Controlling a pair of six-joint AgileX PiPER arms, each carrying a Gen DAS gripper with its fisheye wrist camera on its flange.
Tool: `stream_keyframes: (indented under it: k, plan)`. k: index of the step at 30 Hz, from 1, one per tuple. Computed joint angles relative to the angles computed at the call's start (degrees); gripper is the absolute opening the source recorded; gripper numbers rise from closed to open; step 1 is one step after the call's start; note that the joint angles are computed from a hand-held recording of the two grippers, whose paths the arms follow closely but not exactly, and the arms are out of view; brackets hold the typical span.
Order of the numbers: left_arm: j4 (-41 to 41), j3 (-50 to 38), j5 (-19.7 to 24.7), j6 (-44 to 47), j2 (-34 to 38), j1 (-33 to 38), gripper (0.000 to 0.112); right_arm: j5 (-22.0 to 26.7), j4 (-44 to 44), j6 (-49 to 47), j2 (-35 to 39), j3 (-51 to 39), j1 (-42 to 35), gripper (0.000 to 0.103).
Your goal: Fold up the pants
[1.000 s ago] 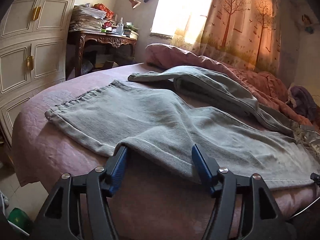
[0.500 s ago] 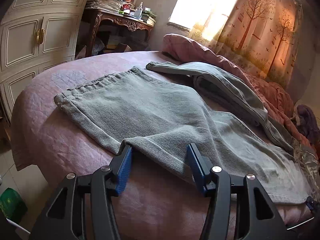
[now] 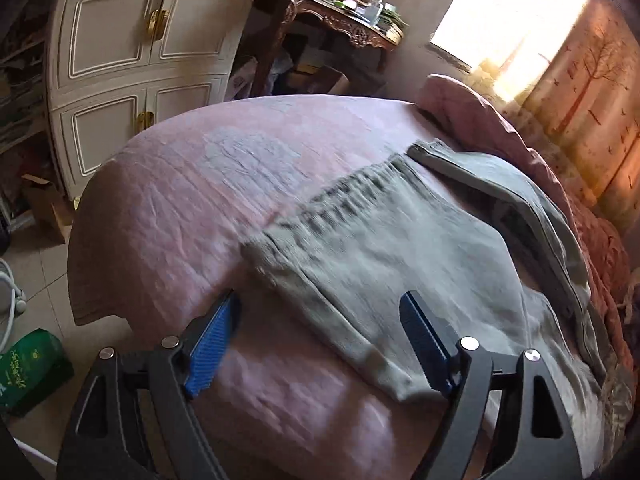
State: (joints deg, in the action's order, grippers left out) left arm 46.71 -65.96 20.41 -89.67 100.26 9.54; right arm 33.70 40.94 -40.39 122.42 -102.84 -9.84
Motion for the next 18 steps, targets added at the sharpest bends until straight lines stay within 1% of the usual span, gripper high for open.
stream_keyframes:
  k: [1, 2, 3, 4, 5, 6, 7, 8, 10, 11, 12, 14, 16, 18]
  plan:
    - [1.62, 0.13, -1.83, -0.33, 0.22, 1.13, 0.076, -0.29, 0.89, -1.08, -0.48, 0.48, -0.13, 0.049]
    - [1.13, -0.62, -1.91, 1.64, 0.77, 1.71, 0.068, -0.92, 1.7, -2.03, -0.93, 1.14, -0.16, 0.049]
    - [1.27, -2.0, 0.31, 2.25, 1.64, 1.59, 0.039, -1.59, 1.95, -2.37, -1.39, 1.62, -0.17, 0.049]
    - [1.64, -2.68, 1.48, 2.23, 2.08, 1.74, 0.015, -2.31, 1.66, -2.15, -1.75, 2.0, -0.07, 0.049]
    - [2.92, -2.05, 0.36, 0.95, 1.67, 2.07, 0.011, -2.86, 0.77, -1.31, -1.9, 2.03, 0.12, 0.049]
    - [6.21, -1.86, 0.64, -2.63, 1.17, 1.76, 0.01, -3.11, -0.48, -0.08, -1.88, 1.66, 0.38, 0.049]
    - [11.79, -1.75, 3.22, -7.65, 0.36, 0.81, 0.01, -3.08, -1.3, 0.68, -1.82, 1.24, 0.54, 0.049]
    - [17.52, -2.35, 8.08, -10.83, -0.57, -1.07, 0.01, -2.87, -2.0, 1.26, -1.72, 0.7, 0.67, 0.049]
    - [28.09, -1.57, 12.98, -15.83, -3.49, -4.3, 0.01, -3.46, -2.5, 1.23, -2.11, 0.71, 1.11, 0.049]
    - [30.64, -2.06, 16.04, -16.24, -3.77, -5.85, 0.01, -4.38, -2.08, 0.38, -2.67, 1.55, 1.36, 0.049]
    - [30.89, -3.33, 18.48, -15.0, -3.16, -6.76, 0.01, -5.33, -1.55, -0.58, -3.19, 2.37, 1.65, 0.049]
    - [26.91, -6.77, 21.31, -9.68, -0.2, -6.79, 0.01, -6.47, -0.06, -2.67, -3.72, 3.56, 2.14, 0.049]
    - [20.95, -8.2, 20.62, -5.92, 2.75, -4.73, 0.01, -6.43, -0.54, -2.53, -3.67, 3.84, 2.57, 0.049]
    - [14.17, -8.07, 17.56, -3.29, 5.51, -1.57, 0.011, -6.09, -1.79, -1.71, -3.38, 3.63, 2.72, 0.049]
